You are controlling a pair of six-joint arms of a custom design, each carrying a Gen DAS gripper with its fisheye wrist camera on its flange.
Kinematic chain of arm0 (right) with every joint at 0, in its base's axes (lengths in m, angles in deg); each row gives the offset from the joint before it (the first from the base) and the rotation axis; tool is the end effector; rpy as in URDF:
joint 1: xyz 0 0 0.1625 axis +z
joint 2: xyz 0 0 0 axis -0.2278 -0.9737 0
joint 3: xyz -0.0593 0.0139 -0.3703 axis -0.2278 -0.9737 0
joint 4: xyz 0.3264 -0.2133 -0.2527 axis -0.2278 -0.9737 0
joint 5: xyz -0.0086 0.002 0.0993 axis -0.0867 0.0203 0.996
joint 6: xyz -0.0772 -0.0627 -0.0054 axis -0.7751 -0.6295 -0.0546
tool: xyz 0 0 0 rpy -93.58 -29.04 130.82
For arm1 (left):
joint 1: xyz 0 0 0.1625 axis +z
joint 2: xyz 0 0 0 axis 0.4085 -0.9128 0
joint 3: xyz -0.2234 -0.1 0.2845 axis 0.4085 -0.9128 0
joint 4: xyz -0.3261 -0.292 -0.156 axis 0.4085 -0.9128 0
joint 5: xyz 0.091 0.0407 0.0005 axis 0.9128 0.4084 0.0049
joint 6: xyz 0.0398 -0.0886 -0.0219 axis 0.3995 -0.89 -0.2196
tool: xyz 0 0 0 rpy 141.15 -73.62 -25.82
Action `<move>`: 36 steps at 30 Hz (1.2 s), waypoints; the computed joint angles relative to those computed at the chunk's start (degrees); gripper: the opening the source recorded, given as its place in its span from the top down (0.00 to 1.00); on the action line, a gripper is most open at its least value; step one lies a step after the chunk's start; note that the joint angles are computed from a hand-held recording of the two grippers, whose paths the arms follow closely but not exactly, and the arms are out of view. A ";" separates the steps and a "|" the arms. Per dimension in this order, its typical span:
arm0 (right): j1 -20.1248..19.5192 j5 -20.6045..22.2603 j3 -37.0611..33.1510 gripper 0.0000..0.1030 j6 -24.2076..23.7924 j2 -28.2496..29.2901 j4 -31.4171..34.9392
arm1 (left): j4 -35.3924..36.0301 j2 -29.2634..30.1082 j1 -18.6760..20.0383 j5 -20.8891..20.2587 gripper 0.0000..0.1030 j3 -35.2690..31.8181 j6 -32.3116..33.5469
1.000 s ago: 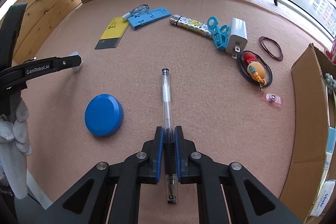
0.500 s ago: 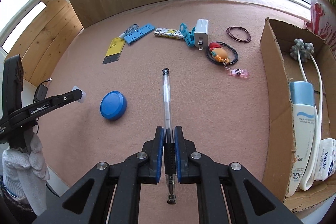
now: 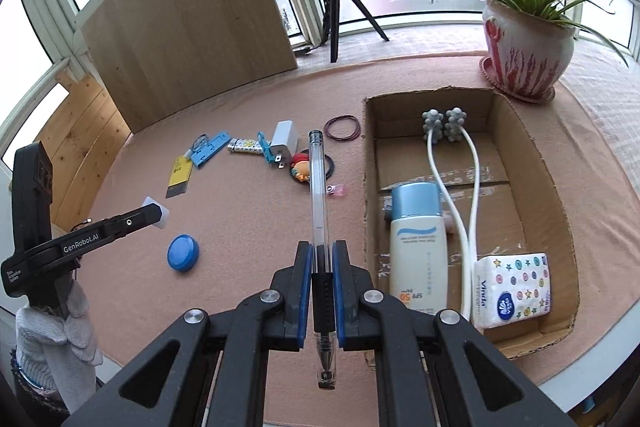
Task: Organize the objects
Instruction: 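Carry the pen and white cylinder into the box and open both grippers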
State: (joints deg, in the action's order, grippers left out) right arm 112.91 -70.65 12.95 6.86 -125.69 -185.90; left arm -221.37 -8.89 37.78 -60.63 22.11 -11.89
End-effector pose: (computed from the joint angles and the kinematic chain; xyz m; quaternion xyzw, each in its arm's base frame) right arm 0.2304 -0.7407 0.1410 0.2675 -0.9291 0.1766 0.1848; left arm -0.1490 -0.7036 0.2155 -0.0430 0.9090 -0.3523 0.2184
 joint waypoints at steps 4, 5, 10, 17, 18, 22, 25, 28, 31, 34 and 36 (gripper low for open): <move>-1.33 -1.70 0.19 0.91 1.46 -1.41 -1.88 | 0.99 5.38 -0.95 -3.43 0.91 -5.81 3.24; -1.67 -2.09 0.04 0.91 1.72 -1.64 -2.12 | 1.28 6.69 -1.16 -4.26 0.91 -7.27 4.03; -2.91 -3.13 0.48 0.91 2.51 -3.04 -3.59 | 3.29 13.30 -2.23 -7.39 0.91 -14.61 7.39; -3.91 -3.32 0.71 0.91 2.50 -4.04 -3.99 | 6.27 20.33 -2.99 -9.24 0.91 -22.69 9.75; -4.02 -3.27 0.61 0.91 2.47 -4.06 -3.96 | 6.56 21.07 -3.06 -9.27 0.91 -23.47 9.99; -4.27 -3.11 0.13 0.91 2.44 -3.96 -3.66 | 7.66 23.22 -3.33 -8.95 0.91 -25.80 10.62; -4.53 -2.88 -0.47 0.91 2.31 -3.71 -3.23 | 8.13 24.20 -3.50 -8.58 0.89 -26.93 11.02; -4.66 -2.71 -0.68 0.91 2.02 -3.59 -3.41 | 9.19 24.87 -3.44 -8.40 0.66 -27.98 10.87; -4.63 -3.62 -1.47 0.78 1.64 -3.08 -3.04 | 6.59 24.70 -3.60 -7.21 0.41 -27.06 10.88; -4.94 -2.93 -1.18 0.45 2.61 -3.31 -4.96 | 6.96 24.39 -3.51 -7.00 0.41 -26.83 10.64; -5.03 -2.65 -1.38 0.45 2.90 -3.36 -5.03 | 7.19 24.15 -3.39 -7.05 0.41 -26.59 10.20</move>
